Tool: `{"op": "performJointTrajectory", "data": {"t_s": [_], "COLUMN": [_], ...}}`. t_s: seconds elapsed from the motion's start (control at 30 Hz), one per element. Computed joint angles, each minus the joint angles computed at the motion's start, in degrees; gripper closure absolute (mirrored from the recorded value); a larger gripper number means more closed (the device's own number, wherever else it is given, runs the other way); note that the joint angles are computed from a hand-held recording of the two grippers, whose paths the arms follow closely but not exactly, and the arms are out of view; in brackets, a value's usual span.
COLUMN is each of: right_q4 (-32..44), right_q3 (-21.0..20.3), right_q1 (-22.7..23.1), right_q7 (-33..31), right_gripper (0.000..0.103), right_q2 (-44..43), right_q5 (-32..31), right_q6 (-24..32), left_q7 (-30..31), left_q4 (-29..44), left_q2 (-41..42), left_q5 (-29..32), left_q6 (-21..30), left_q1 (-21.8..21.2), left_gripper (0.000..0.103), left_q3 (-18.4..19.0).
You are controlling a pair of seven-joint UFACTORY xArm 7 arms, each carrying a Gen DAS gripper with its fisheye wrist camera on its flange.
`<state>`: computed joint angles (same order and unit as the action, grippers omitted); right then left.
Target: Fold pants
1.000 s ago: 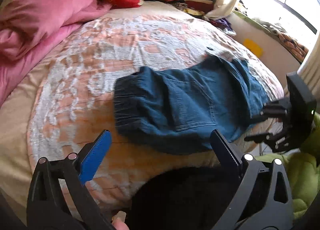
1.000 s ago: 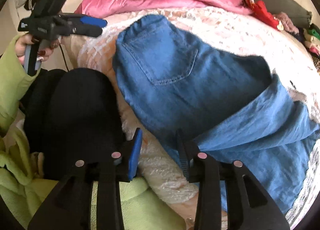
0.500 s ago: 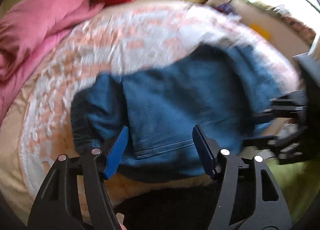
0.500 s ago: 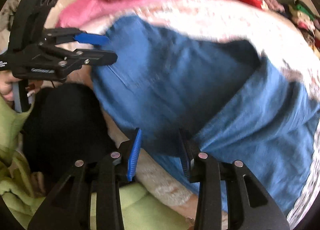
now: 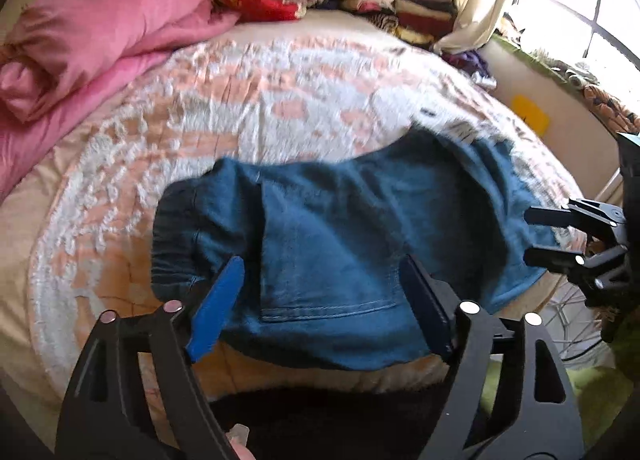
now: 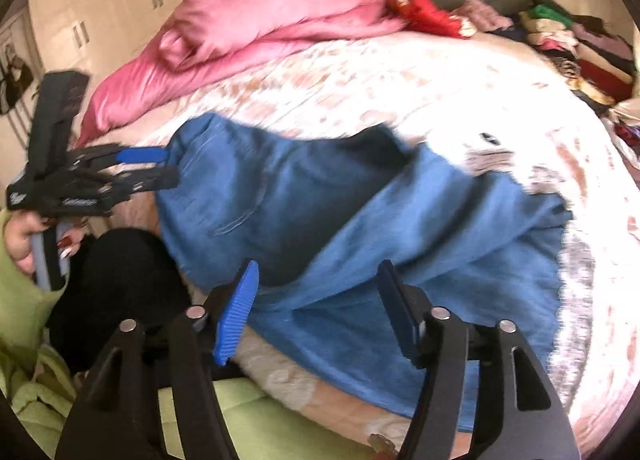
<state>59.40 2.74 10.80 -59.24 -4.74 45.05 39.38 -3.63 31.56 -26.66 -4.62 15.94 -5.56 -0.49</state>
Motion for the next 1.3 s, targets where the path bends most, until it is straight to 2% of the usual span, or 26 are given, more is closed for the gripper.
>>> {"op": "performJointTrajectory", "data": {"t_s": [0.07,0.13,0.2,0.33,0.5,0.6,0.77,0.83,0.9,1.07,1.13,1.2,1.3], "right_q4": [0.0,0.3,1.1,3.4,9.0,13.1,22.6,28.4,34.7,51.1,57.2,62.6,68.5], "right_q3": [-0.3,-0.9,-1.0,-0.8,0.0,0.7,2.6,3.4,3.9,4.4,3.9,4.0,3.2], "right_q1": [-0.3,-0.8,-1.2,-1.9,-3.1,-4.1,-5.2,-5.2,-4.5,-1.7,-0.2,0.6,1.9], "right_q7": [0.2,0.4,1.3,3.0,9.0,11.7,16.1,19.4,23.7,33.6,36.9,38.8,41.7], "right_gripper": [0.034,0.034,0.034,0.034,0.034,0.034,0.034,0.034,0.034,0.034,0.034,0.034,0.036], "right_q2": [-0.3,-0.4,0.2,1.9,6.1,9.0,16.2,20.8,25.8,38.4,42.9,46.9,51.5], "right_q5": [0.5,1.3,1.3,0.5,-4.2,-6.0,-9.9,-12.8,-17.1,-26.7,-30.2,-32.5,-35.8], "right_q6": [-1.8,-3.1,-4.2,-6.3,-7.3,-6.1,-2.4,0.3,3.1,9.9,12.3,15.0,17.4], "left_q7": [-1.2,-1.1,-1.5,-1.6,-1.0,1.3,10.0,14.0,17.3,19.3,20.9,20.1,20.2], "left_q4": [0.3,1.1,2.1,4.1,6.7,8.4,12.0,13.6,15.3,18.5,19.4,19.4,19.3], "left_q2": [-0.6,-0.5,0.1,2.4,5.7,7.9,12.4,14.5,16.8,21.6,22.7,23.4,23.9], "left_q5": [1.0,0.9,1.3,1.3,0.1,-3.2,-14.6,-20.6,-25.5,-28.6,-30.7,-28.8,-27.7], "left_q6": [0.0,0.2,0.3,0.3,0.3,0.5,1.4,2.2,3.2,4.4,5.1,4.8,5.0], "left_q1": [0.5,-0.7,-1.3,-3.0,-5.3,-8.4,-14.6,-16.2,-16.7,-14.2,-13.2,-12.1,-11.4], "left_gripper": [0.023,0.021,0.014,0.012,0.012,0.012,0.014,0.028,0.033,0.058,0.077,0.086,0.088], "left_q3": [-1.7,-1.8,-2.6,-3.1,-3.2,-1.7,1.5,2.2,2.1,-1.3,-2.4,-3.9,-5.2]}}
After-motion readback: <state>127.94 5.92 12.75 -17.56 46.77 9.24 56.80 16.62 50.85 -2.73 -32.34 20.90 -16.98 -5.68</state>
